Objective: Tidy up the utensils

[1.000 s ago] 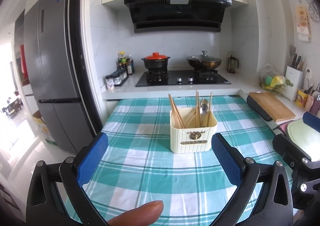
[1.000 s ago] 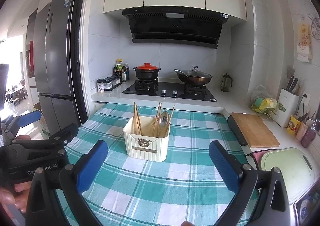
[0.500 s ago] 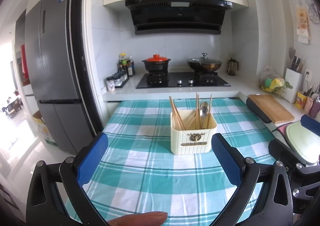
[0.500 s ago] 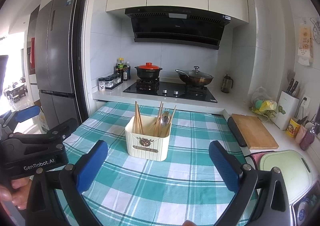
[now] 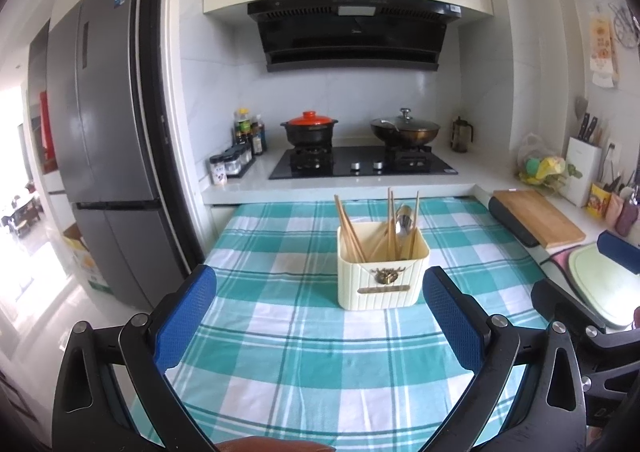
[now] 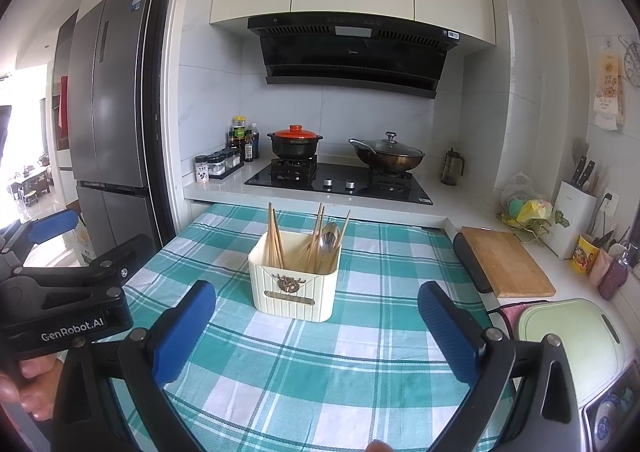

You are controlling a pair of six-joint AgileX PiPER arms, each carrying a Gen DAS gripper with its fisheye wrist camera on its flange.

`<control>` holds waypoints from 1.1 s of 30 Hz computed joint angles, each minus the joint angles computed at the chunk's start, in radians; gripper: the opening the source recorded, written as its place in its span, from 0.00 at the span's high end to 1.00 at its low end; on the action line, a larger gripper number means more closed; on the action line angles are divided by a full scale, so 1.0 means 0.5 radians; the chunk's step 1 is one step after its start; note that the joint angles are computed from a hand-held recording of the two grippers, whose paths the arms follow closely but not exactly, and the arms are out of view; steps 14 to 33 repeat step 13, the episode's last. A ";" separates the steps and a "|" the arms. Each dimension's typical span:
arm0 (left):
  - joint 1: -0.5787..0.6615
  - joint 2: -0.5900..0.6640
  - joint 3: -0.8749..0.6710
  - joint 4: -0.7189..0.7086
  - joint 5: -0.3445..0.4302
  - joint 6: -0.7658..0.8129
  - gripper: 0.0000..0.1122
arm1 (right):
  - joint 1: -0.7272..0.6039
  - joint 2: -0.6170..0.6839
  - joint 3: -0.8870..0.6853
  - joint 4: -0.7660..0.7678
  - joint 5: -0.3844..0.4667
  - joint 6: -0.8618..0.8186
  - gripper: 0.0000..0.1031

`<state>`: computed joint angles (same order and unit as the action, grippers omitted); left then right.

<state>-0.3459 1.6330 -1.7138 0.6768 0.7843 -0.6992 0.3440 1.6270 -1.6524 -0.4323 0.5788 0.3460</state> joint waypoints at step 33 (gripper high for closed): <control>0.056 0.048 -0.010 -0.092 -0.024 0.007 0.08 | -0.029 0.038 -0.036 0.038 0.029 -0.025 0.00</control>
